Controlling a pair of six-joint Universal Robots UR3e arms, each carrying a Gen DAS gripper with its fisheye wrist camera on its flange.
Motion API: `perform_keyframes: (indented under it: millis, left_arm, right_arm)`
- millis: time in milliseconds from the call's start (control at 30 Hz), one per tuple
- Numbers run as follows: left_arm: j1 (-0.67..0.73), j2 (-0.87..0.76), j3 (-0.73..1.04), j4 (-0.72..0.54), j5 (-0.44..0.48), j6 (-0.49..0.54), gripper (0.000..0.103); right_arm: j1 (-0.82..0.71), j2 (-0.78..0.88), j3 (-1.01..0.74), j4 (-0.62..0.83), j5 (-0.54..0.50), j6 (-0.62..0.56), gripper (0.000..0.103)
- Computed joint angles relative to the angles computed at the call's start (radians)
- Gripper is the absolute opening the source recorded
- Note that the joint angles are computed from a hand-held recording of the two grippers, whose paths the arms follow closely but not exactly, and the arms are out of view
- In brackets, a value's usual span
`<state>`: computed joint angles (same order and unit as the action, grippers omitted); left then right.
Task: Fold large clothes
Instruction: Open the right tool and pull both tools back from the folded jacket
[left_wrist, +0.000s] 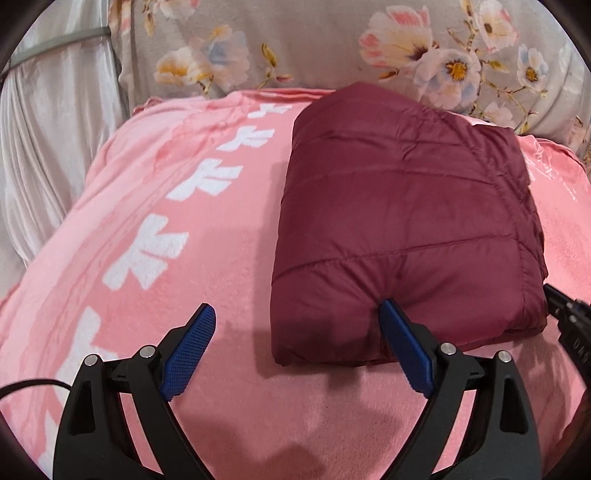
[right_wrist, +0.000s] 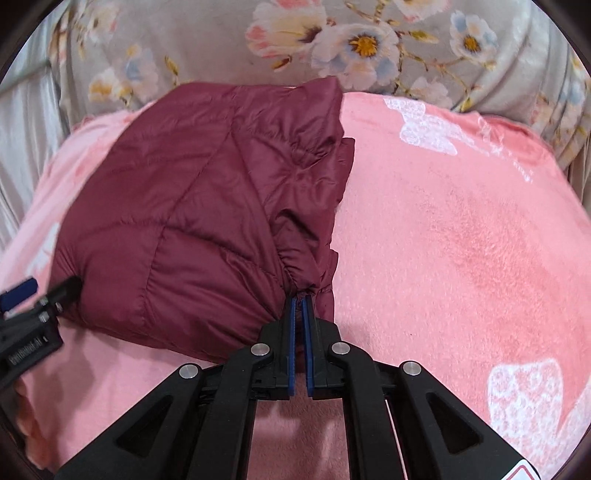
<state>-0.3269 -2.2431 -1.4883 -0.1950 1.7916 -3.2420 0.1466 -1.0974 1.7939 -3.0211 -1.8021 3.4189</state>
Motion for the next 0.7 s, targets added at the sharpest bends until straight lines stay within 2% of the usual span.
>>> perform_keyframes:
  millis: [133,433,533,700]
  left_arm:
    - [0.021,-0.020,0.014,-0.007,-0.042,-0.018,0.089]
    - [0.027,-0.060,0.046,-0.010,-0.058,-0.047,0.093]
    - [0.018,-0.045,0.024,0.005,-0.043,-0.045,0.093]
    - [0.017,0.045,-0.115,0.080,-0.029,-0.025,0.092]
  right_arm:
    - [0.028,0.030,-0.046,0.037,-0.054,-0.008,0.006]
    - [0.014,0.018,-0.020,0.014,-0.035,-0.013,0.006]
    - [0.005,-0.021,0.052,-0.060,-0.024,0.007,0.008]
    - [-0.015,-0.115,0.203,-0.194,0.027,0.040,0.011]
